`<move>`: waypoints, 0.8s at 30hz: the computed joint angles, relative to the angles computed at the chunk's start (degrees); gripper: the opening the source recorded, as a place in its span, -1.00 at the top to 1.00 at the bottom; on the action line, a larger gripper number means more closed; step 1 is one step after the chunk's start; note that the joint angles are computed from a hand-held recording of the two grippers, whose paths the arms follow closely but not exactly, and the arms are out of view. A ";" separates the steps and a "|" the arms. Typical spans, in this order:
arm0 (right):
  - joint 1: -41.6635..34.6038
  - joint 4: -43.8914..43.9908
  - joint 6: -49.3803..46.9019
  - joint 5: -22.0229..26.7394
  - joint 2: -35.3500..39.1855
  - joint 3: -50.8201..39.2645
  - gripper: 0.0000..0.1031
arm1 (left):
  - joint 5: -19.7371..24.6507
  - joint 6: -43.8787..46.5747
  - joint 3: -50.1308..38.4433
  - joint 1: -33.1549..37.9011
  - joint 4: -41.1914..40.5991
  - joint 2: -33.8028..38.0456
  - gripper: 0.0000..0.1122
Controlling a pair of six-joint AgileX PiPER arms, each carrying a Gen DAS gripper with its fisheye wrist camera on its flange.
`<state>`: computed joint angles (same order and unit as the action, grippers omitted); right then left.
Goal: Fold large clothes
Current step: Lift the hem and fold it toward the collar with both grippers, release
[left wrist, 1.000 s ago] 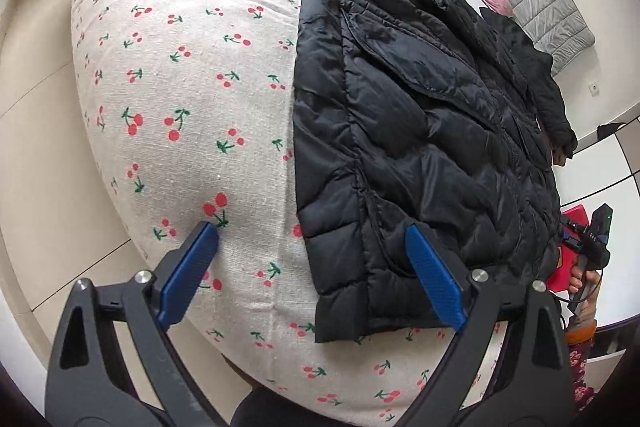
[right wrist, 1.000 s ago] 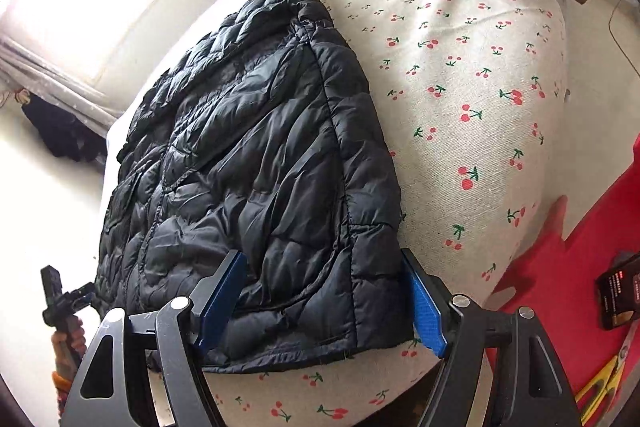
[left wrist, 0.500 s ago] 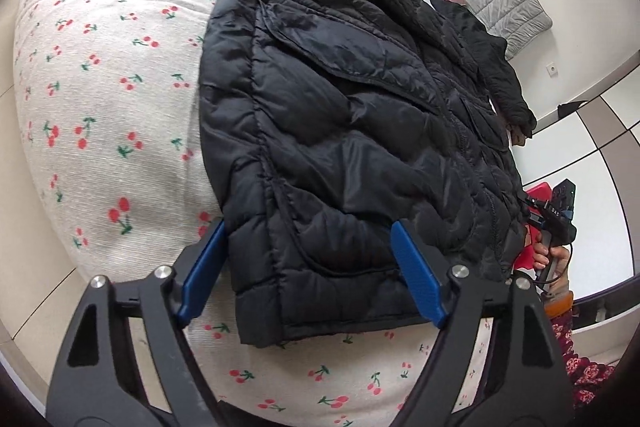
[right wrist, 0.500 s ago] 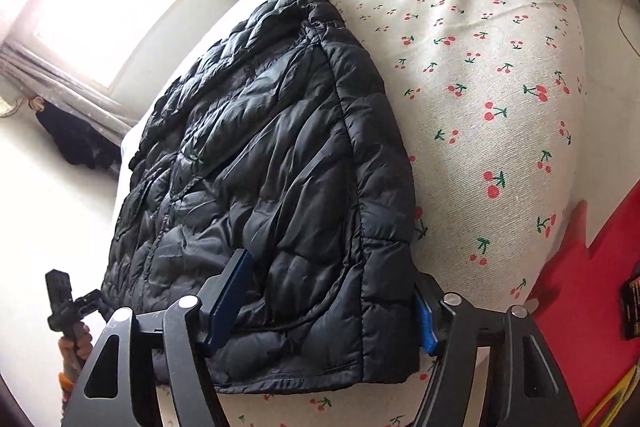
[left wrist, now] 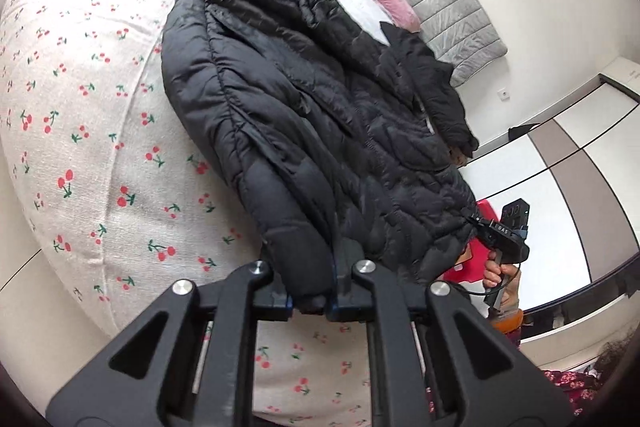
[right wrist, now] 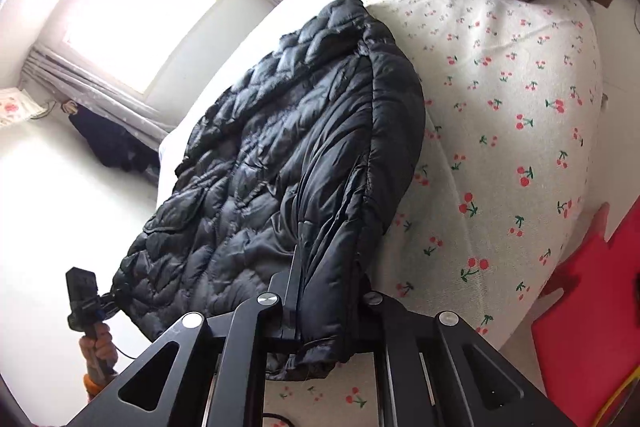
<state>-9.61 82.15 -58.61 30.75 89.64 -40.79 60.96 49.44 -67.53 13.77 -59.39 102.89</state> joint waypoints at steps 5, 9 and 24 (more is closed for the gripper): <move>1.61 -3.67 3.95 -0.10 -9.23 1.21 0.81 | 4.11 1.40 1.37 2.84 -3.34 -6.08 0.78; 2.24 -8.15 8.70 -0.16 -14.78 0.27 0.81 | 6.66 1.12 0.73 5.13 -5.33 -8.68 0.78; 2.58 -36.89 41.32 5.75 13.74 -49.20 0.81 | 0.68 -26.94 -48.61 -3.26 7.15 17.62 0.74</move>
